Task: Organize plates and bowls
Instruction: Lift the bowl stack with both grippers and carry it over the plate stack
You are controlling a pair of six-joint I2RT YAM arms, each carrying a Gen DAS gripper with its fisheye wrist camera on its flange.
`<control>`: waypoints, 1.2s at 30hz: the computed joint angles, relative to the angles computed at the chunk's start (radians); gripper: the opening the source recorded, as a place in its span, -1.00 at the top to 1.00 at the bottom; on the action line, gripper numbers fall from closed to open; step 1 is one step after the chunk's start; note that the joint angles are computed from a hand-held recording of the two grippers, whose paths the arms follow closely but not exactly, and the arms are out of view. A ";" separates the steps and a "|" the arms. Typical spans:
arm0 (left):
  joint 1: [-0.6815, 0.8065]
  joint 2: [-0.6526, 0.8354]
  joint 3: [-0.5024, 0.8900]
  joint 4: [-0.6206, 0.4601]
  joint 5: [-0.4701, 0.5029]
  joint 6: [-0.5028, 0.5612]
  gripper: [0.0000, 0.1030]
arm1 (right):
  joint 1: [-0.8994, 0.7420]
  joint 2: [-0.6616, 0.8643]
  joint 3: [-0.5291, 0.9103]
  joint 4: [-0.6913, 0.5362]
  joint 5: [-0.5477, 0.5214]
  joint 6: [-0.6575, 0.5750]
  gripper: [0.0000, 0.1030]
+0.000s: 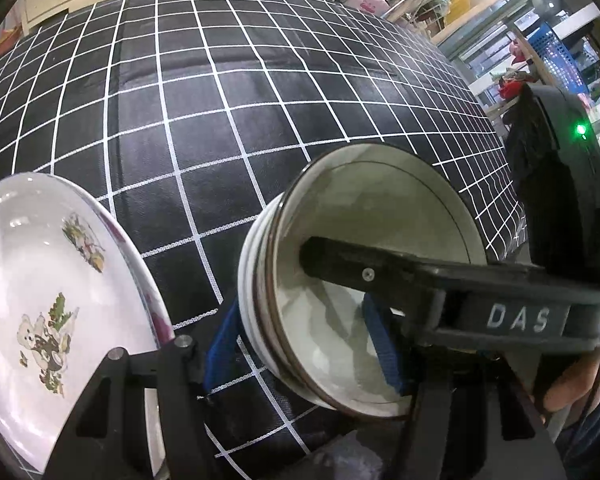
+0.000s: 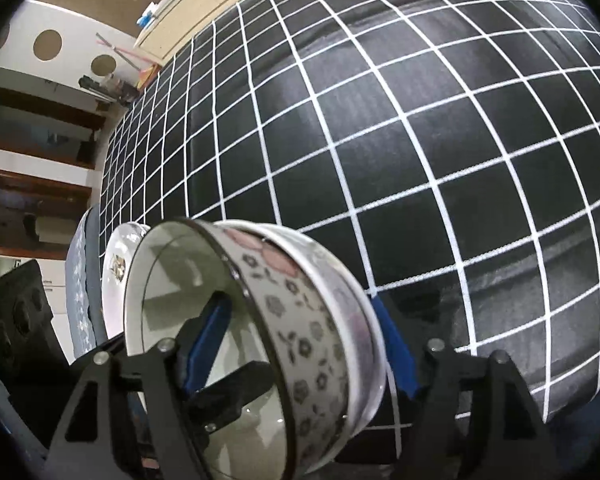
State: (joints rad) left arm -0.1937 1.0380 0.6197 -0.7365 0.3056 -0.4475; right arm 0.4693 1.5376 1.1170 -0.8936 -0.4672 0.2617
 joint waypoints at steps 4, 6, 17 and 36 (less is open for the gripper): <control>-0.025 0.013 0.005 0.019 -0.020 -0.031 -0.15 | -0.006 -0.009 -0.007 -0.001 -0.002 -0.004 -0.42; -0.029 0.014 0.004 0.026 -0.026 -0.042 -0.15 | -0.021 -0.012 -0.012 -0.004 -0.016 -0.010 -0.39; -0.050 0.019 0.011 0.026 -0.051 -0.072 -0.18 | -0.100 -0.040 -0.028 -0.063 -0.062 -0.066 -0.20; -0.133 0.102 0.106 0.031 -0.150 -0.135 -0.19 | -0.135 -0.103 -0.038 -0.080 -0.045 -0.018 -0.19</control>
State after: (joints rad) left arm -0.3265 1.1398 0.7255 -0.7058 0.1559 -0.5823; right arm 0.3344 1.4349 1.0790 -0.9741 -0.5127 0.2433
